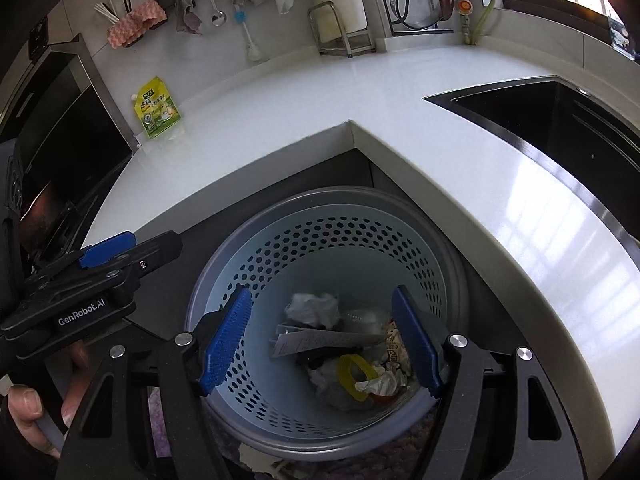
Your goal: Collect trash
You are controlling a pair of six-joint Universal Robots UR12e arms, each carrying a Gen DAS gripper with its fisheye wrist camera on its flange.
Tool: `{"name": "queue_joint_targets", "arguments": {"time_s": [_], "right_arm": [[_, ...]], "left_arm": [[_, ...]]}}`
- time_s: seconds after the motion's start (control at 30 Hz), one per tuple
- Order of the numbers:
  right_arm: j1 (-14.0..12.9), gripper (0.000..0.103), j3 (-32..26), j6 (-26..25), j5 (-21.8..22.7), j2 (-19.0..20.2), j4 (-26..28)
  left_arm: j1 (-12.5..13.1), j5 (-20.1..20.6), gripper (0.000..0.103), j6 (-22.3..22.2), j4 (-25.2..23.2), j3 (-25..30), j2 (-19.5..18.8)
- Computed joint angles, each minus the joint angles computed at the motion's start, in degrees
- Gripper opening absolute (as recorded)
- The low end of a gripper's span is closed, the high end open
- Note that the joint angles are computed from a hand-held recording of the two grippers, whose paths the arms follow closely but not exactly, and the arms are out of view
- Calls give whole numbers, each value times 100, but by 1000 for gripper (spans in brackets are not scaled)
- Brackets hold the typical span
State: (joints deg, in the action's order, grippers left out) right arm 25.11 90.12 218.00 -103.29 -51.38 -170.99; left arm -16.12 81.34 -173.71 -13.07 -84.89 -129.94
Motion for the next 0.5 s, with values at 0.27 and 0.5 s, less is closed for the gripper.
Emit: {"name": "queue_joint_targets", "arguments": {"time_s": [0.27,0.5], "right_arm": [[21,70,51,51,-122,-13,-140],[62,72,8,-19,-295,-29,-67]], "left_arm": [[7,56,79,-7,155,-81,64],[13,44,83,-19,334,-161,138]]}}
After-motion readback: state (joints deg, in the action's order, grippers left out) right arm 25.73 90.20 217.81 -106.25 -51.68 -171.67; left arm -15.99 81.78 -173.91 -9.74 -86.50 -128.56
